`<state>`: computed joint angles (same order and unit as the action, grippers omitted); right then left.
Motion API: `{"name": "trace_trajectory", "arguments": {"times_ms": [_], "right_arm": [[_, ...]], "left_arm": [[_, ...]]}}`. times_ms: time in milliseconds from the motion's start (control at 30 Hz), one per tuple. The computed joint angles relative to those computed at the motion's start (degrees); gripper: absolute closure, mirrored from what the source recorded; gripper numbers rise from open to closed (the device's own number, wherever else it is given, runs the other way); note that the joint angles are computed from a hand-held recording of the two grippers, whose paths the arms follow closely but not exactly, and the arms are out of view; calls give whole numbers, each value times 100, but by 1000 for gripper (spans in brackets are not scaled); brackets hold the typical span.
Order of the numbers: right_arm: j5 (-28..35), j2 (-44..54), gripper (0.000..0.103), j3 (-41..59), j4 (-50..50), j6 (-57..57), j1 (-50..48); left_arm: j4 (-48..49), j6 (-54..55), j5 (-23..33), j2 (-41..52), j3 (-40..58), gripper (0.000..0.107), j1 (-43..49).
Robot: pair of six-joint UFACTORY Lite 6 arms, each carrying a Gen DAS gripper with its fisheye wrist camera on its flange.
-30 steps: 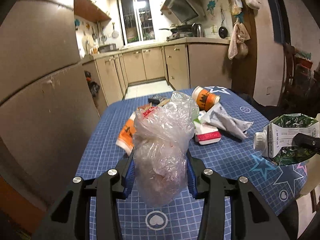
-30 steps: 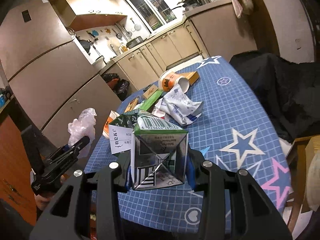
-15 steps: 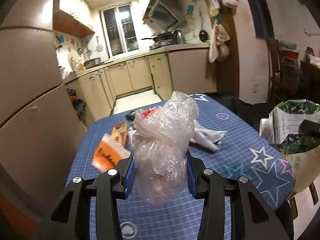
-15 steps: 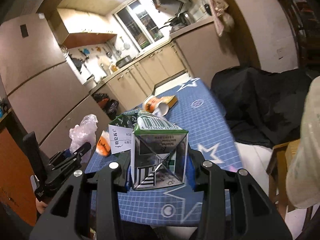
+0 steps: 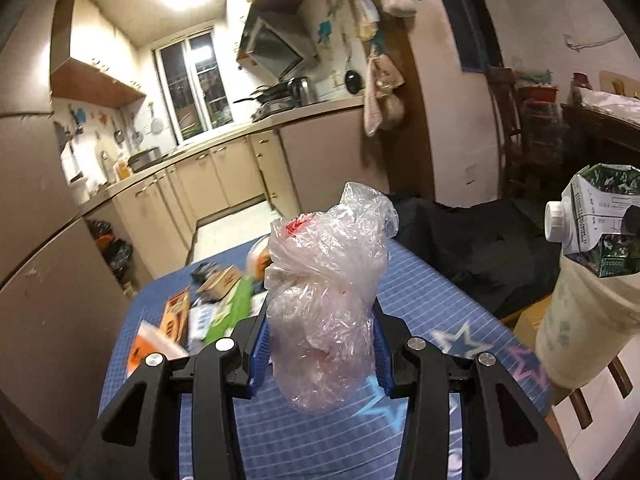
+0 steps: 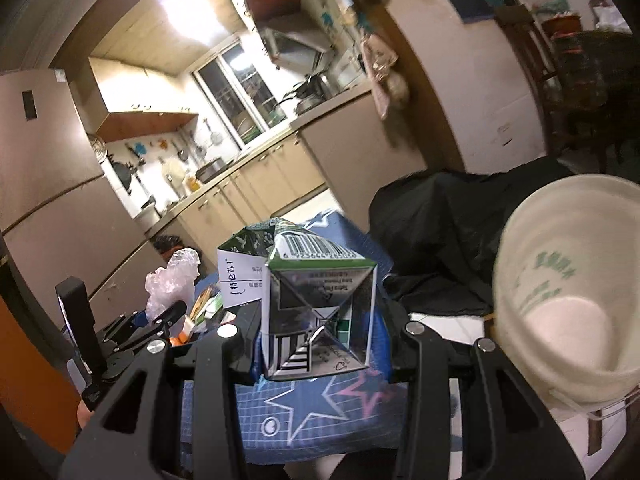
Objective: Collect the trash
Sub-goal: 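Carry the plastic bag and carton over to the white bucket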
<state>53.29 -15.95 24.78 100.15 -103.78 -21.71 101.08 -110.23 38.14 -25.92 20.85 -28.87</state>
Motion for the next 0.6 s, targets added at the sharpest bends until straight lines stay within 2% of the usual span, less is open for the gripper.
{"name": "trace_trajectory", "arguments": {"times_ms": [233,600], "right_arm": [[511,273,64,272,-454,-40,-1347],[883,1056,64,885,-781,-254,-3121]], "left_arm": [[287,-357,258,1480,1139,63,-807],[505,-245,117,3800,3414,63,-1720]]}}
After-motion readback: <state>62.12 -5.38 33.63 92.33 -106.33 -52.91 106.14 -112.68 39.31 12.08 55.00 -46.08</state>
